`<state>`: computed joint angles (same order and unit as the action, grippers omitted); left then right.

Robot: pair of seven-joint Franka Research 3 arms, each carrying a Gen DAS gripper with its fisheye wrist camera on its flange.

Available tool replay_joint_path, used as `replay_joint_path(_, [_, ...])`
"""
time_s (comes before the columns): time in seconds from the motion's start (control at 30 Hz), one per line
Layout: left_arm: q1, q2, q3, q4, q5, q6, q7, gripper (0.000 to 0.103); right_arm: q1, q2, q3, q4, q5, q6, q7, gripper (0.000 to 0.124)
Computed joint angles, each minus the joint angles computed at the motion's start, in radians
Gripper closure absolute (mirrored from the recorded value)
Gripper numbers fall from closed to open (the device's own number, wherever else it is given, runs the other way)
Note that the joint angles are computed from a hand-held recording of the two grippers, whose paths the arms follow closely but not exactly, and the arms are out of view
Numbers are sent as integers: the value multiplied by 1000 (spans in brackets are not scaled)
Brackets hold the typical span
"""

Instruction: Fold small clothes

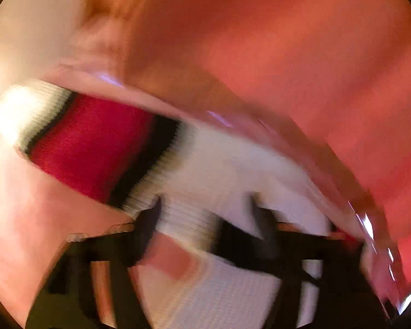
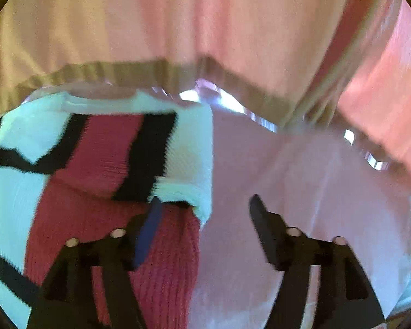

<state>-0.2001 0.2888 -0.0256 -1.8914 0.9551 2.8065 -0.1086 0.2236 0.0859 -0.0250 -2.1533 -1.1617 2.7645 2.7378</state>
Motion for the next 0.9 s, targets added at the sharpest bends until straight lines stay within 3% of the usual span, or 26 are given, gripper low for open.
replay_joint_path(0.03, [-19, -36, 40, -32, 72, -58, -79, 20, 6, -14, 3, -8, -23, 3, 22, 54])
replay_joint_path(0.1, [28, -80, 54, -83, 65, -175, -61, 20, 9, -6, 15, -13, -14, 61, 23, 54])
replay_joint_path(0.17, [98, -95, 55, -122, 0, -193, -43, 20, 22, 15, 28, -11, 30, 96, -30, 54])
replay_joint_path(0.3, [213, -69, 46, -147, -124, -165, -12, 22, 82, 57, 27, 11, 7, 74, -69, 54])
replay_joint_path(0.37, [253, -37, 38, -150, -205, -104, 44, 40, 102, 73, 24, 26, 17, 58, -85, 54])
replay_joint_path(0.4, [243, -31, 47, -143, -192, -117, 30, 49, 110, 78, 20, 28, 22, 56, -90, 54])
replay_joint_path(0.43, [225, -27, 62, -133, -144, -113, 11, 81, 115, 87, 15, 34, 27, 52, -94, 54])
replay_joint_path(0.47, [242, -14, 46, -123, -167, -69, 62, 97, 126, 80, 10, 27, 20, 42, -83, 54])
replay_joint_path(0.5, [247, -9, 31, -108, -197, -66, 106, 97, 130, 80, 6, 28, 16, 36, -79, 54])
replay_joint_path(0.6, [148, -54, 68, -78, -15, -114, -8, 97, 129, 72, -3, 28, 12, 36, -67, 54])
replay_joint_path(0.7, [85, -98, 16, -17, 142, -130, -40, 98, 114, 51, -7, 23, 17, 49, -45, 54])
replay_joint_path(0.77, [44, -98, -36, 51, 199, -101, -23, 97, 98, 41, -8, 19, 42, 72, -45, 53])
replay_joint_path(0.9, [-77, 56, -128, 273, 95, -82, 182, 96, 70, 27, -14, 12, 82, 87, -45, 53])
